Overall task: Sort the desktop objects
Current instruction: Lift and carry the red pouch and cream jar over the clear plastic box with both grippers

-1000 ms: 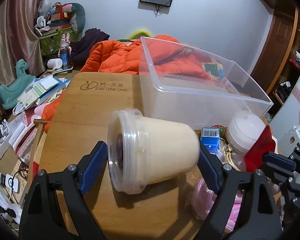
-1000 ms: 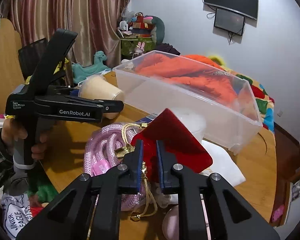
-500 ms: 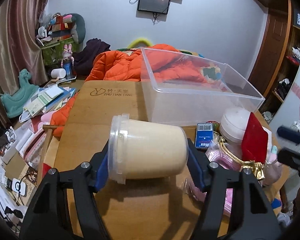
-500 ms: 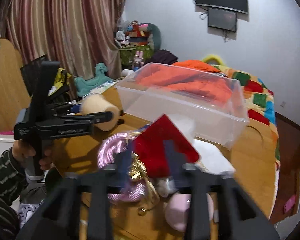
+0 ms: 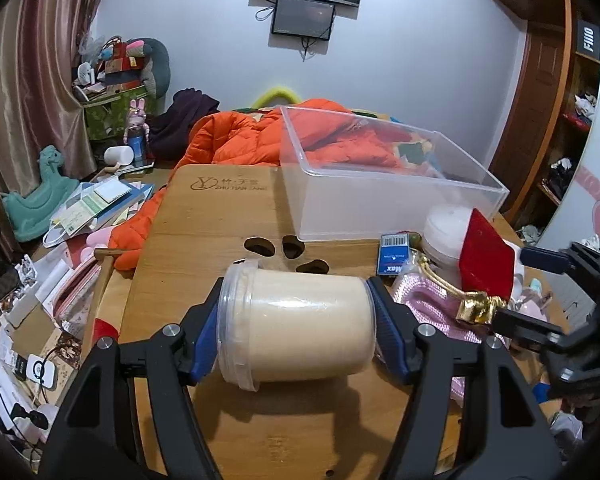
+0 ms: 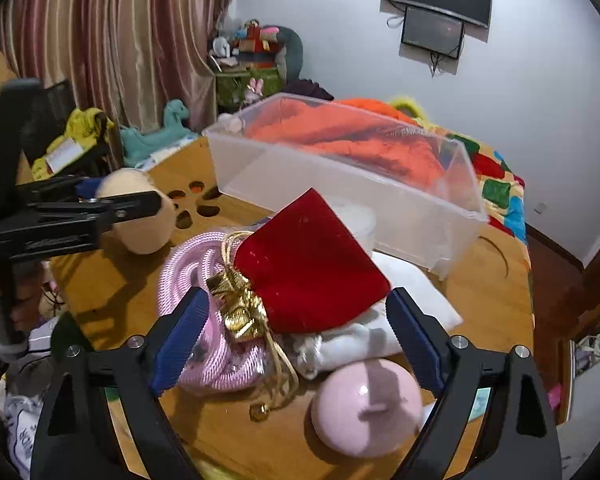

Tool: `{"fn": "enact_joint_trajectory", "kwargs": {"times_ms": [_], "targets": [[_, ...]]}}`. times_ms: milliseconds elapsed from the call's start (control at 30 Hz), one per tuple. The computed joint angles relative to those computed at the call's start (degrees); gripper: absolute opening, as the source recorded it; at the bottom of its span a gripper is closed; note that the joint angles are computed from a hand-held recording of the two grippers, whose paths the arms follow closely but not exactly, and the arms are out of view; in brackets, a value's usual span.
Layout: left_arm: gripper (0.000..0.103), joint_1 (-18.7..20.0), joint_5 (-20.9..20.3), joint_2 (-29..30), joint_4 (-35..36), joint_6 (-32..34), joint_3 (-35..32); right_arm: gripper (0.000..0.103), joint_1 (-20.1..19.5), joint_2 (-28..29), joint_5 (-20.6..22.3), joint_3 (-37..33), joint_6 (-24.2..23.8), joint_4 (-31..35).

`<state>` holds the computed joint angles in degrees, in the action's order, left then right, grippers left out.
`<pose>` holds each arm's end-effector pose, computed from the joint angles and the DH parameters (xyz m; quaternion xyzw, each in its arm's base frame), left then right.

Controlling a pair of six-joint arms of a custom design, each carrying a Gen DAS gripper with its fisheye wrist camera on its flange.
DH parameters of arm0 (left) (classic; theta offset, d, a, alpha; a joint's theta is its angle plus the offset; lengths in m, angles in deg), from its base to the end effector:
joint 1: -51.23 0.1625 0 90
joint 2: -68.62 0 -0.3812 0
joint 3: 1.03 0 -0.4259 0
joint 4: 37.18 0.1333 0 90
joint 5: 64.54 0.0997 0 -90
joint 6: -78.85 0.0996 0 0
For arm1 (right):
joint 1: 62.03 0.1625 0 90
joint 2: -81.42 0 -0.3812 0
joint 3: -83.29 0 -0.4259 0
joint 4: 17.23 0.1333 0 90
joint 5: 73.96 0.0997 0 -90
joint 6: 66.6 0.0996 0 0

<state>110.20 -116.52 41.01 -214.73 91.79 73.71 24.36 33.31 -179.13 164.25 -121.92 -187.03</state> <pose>-0.2221 -0.7467 0.0319 0.2278 0.8649 -0.3706 0.2505 0.0598 -0.7559 0.2225 0.3492 -0.8411 0.2842 0.2996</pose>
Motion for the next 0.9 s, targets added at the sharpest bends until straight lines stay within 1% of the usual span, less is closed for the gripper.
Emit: {"fn": "enact_joint_trajectory", "kwargs": {"times_ms": [100, 233, 267, 300, 367, 400, 433, 500, 600, 700, 900], "targets": [[0.066, -0.14, 0.19, 0.06, -0.78, 0.64, 0.43, 0.088, 0.46, 2.63, -2.74, -3.15, 1.67, 1.19], [0.066, 0.23, -1.01, -0.45, -0.73, 0.20, 0.75, 0.086, 0.22, 3.94, -2.69, -4.59, 2.73, 0.84], [0.066, 0.33, -1.34, -0.59, -0.63, 0.01, 0.80, 0.076, 0.05, 3.71, -1.92, -4.40, 3.08, 0.74], [0.066, 0.43, -1.63, -0.67, -0.48, -0.11, 0.74, 0.058, -0.01, 3.31, -1.35, -3.98, 3.29, 1.25], [0.066, 0.54, -1.88, -0.53, -0.25, 0.08, 0.34, 0.045, -0.25, 2.60, -0.12, -4.05, 4.18, 4.47], [0.066, 0.56, -1.89, -0.44, -0.13, 0.17, 0.13, 0.035, -0.27, 2.34, 0.35, -3.79, 4.10, 4.86], [0.066, 0.59, -1.97, -0.46, -0.04, 0.17, 0.10, 0.031, -0.30, 1.97, 0.92, -3.43, 3.73, 5.53], [0.066, 0.69, -2.41, -0.64, -0.02, 0.08, 0.18, 0.025, 0.00, 1.70, 0.92, -2.73, 3.55, 5.08], [0.066, 0.85, -3.06, -0.84, 0.57, -0.59, 0.07, 0.021, 0.26, 1.25, 1.43, -1.75, 3.35, 4.14], [0.066, 0.81, -3.04, -0.96, 1.02, -0.91, 0.03, 0.019, 0.21, 0.31, 3.26, -1.46, 5.14, 5.47], [0.066, 0.20, -3.46, -1.37, 0.00, -0.88, 0.45, 0.019, 0.36, -2.33, 6.71, 0.59, 6.06, 4.49]]}}
